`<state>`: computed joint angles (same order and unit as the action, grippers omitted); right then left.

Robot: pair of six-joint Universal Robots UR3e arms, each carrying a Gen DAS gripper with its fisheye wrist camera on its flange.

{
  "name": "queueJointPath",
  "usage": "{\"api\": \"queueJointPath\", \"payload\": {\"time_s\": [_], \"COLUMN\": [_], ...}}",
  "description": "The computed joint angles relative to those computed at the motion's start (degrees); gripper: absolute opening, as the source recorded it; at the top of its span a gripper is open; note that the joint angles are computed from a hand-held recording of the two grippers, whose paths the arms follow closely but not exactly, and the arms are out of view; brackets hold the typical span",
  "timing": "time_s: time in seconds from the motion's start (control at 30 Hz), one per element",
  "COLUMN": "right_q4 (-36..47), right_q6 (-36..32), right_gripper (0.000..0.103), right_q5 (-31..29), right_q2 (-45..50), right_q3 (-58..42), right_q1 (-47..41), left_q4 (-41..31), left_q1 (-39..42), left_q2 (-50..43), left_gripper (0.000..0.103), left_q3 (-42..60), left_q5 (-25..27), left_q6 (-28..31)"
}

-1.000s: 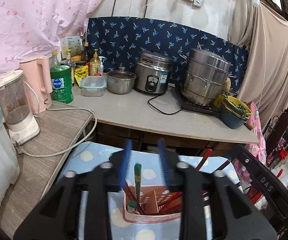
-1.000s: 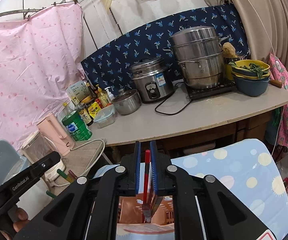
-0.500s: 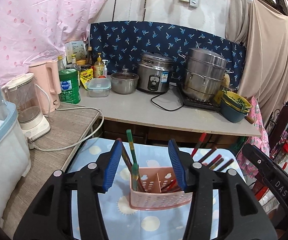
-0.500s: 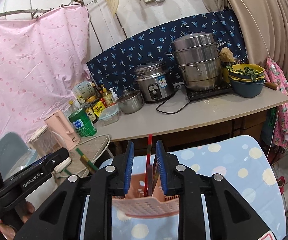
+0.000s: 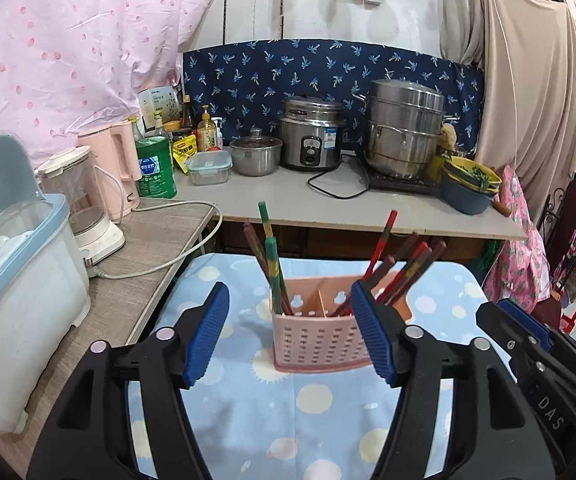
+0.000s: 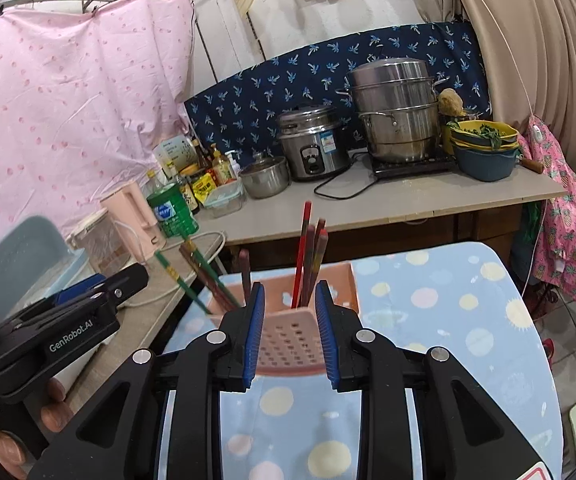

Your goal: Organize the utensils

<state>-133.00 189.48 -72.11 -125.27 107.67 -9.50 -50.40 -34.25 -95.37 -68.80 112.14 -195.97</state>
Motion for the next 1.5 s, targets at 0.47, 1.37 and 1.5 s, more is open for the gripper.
{"api": "queueJointPath", "payload": {"time_s": [0.47, 1.37, 1.5], "right_q4": [7.54, 10.49, 11.52], "right_q6": [-1.28, 3.21, 4.22], "right_gripper": [0.039, 0.073, 0.077], "right_q5": [-5.38, -18.77, -20.07], "right_q2": [-11.51, -15.86, -15.49], "right_q3": [8.01, 14.29, 14.66], "right_q1": [3.88, 14.33, 16.0], "left_q4": [-1.55, -2.35, -2.3], "left_q1": [-6.75, -11.12, -10.63], "left_q2": [5.56, 10.43, 11.18], "left_gripper": [0.074, 0.089, 0.089], "left_q3": [-11.24, -23.77, -25.72], "left_q5": [6.32, 8.8, 7.73], "left_q6": [-4.02, -10.93, -11.14]}}
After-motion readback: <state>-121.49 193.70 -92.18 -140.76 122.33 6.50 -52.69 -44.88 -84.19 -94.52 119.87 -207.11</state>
